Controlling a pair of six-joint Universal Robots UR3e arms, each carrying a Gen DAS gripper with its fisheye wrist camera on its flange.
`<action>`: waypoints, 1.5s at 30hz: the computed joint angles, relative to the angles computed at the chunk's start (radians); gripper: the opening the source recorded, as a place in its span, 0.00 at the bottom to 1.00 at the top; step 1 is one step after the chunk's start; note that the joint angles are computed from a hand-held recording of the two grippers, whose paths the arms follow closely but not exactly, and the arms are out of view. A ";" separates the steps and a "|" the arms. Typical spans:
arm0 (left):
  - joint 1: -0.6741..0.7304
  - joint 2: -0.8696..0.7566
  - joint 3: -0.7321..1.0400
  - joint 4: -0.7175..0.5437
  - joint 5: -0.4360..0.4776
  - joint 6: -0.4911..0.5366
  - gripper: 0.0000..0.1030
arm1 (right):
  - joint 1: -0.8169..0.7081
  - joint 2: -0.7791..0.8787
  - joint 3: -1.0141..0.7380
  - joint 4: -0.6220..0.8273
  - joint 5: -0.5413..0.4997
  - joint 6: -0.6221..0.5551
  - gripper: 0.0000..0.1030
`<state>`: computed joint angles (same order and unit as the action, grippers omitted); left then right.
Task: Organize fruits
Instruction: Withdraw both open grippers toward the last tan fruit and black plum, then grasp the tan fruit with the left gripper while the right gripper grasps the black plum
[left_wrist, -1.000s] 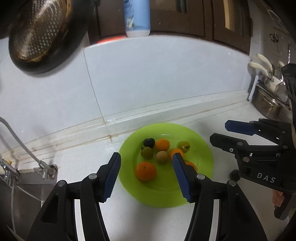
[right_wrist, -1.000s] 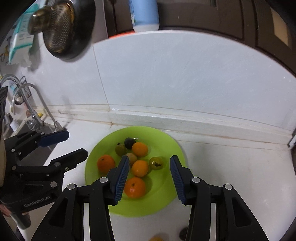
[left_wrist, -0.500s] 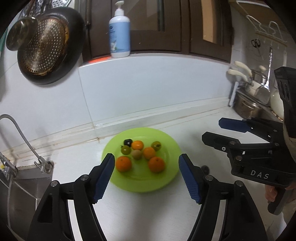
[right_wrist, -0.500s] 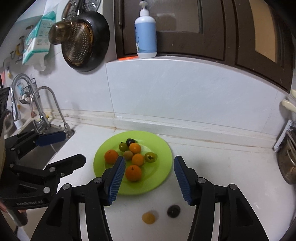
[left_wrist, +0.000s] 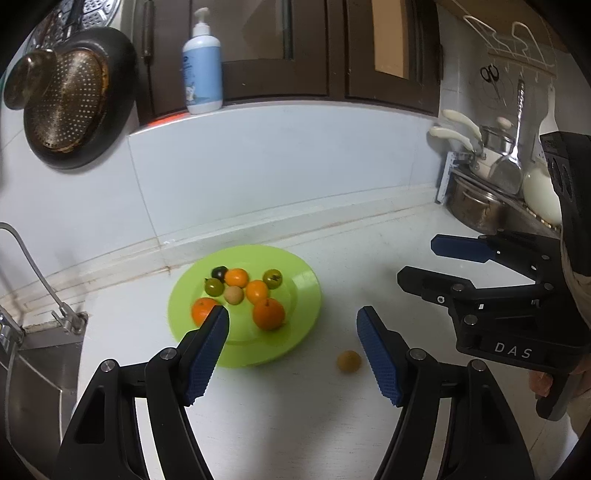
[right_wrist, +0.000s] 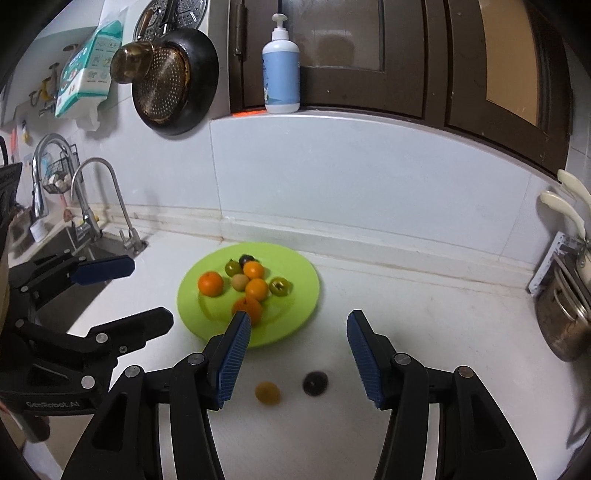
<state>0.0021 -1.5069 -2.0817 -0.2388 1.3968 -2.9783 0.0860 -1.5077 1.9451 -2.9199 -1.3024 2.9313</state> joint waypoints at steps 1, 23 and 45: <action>-0.013 -0.012 0.002 0.009 0.010 -0.002 0.69 | -0.007 -0.004 0.010 -0.001 0.005 -0.005 0.54; -0.156 -0.368 0.113 0.104 0.095 -0.034 0.69 | -0.117 0.097 0.107 -0.015 0.054 -0.157 0.54; -0.163 -0.492 0.188 0.065 0.074 0.003 0.38 | -0.085 0.346 -0.101 0.096 0.094 -0.224 0.52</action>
